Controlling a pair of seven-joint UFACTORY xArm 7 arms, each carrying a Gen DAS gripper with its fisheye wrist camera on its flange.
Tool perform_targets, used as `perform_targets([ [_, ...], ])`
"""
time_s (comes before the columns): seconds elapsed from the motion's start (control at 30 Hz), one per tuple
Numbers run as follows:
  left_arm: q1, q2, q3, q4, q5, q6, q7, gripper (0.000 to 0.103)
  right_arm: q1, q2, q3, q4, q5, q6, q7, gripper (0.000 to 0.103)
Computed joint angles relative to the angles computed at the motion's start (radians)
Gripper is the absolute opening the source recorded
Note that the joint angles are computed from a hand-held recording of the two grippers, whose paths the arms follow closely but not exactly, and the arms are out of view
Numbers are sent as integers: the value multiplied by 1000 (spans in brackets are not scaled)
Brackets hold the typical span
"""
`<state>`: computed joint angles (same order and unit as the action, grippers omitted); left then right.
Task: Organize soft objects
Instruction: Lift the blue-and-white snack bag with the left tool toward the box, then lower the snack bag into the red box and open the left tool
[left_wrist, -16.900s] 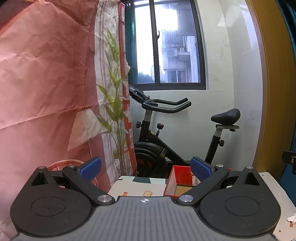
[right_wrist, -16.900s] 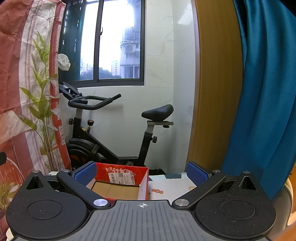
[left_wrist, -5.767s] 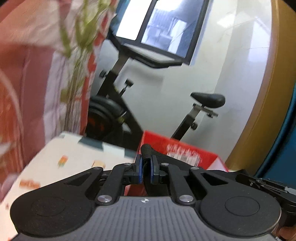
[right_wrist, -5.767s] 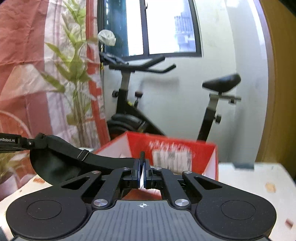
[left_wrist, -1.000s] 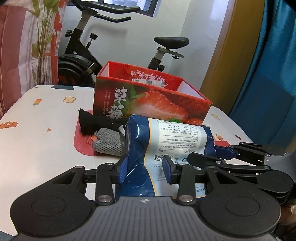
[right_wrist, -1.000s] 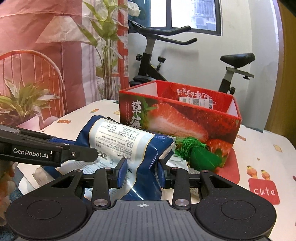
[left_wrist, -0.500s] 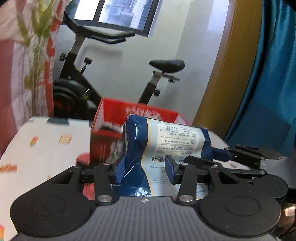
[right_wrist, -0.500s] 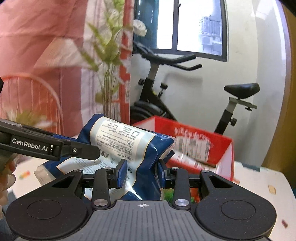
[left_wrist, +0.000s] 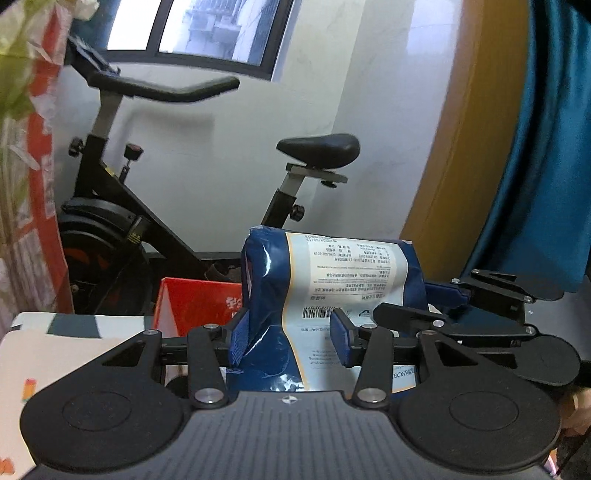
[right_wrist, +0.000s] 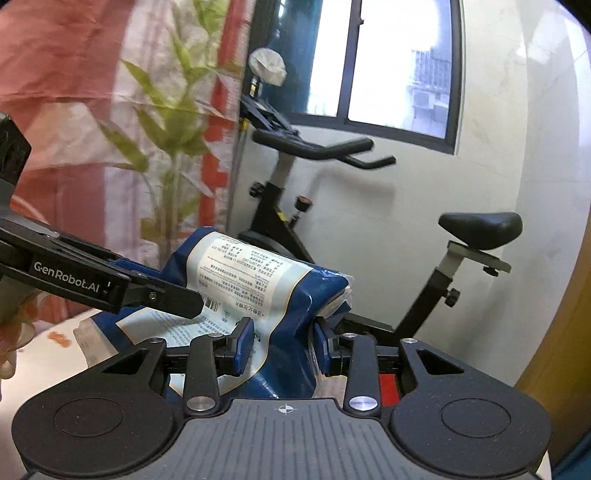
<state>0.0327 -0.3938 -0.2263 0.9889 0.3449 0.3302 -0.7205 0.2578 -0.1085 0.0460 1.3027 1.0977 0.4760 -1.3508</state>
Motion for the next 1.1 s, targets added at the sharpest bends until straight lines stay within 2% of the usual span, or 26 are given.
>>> perform_targets([
  [0.13,-19,158,39,115,-22,16,42,48,-22,151,27,119,-93,-35,65,32],
  [0.2,-49,231,74,168,-59,44,84,48,-36,229,47,182,-177,-47,132,32],
  [0.43,-117,405,159,286,-269,144,237,48,-16,404,39,312,-539,-33,447,32],
  [0.57,-133,439,169,307,-275,166,261,48,15,468,-3,381,-731,38,661,32],
  [0.73,-141,430,178,292,-248,157,242,48,24,536,-25,489,-875,171,885,28],
  [0.8,-141,421,179,290,-233,156,243,48,17,542,-21,498,-909,176,941,28],
  [0.9,-143,375,175,273,-161,162,222,48,-16,510,15,454,-919,138,961,28],
  [1.0,-137,325,168,240,-121,142,196,50,-80,448,82,382,-847,94,934,34],
  [1.1,-123,247,152,178,-91,124,168,50,-149,366,151,285,-688,29,816,45],
])
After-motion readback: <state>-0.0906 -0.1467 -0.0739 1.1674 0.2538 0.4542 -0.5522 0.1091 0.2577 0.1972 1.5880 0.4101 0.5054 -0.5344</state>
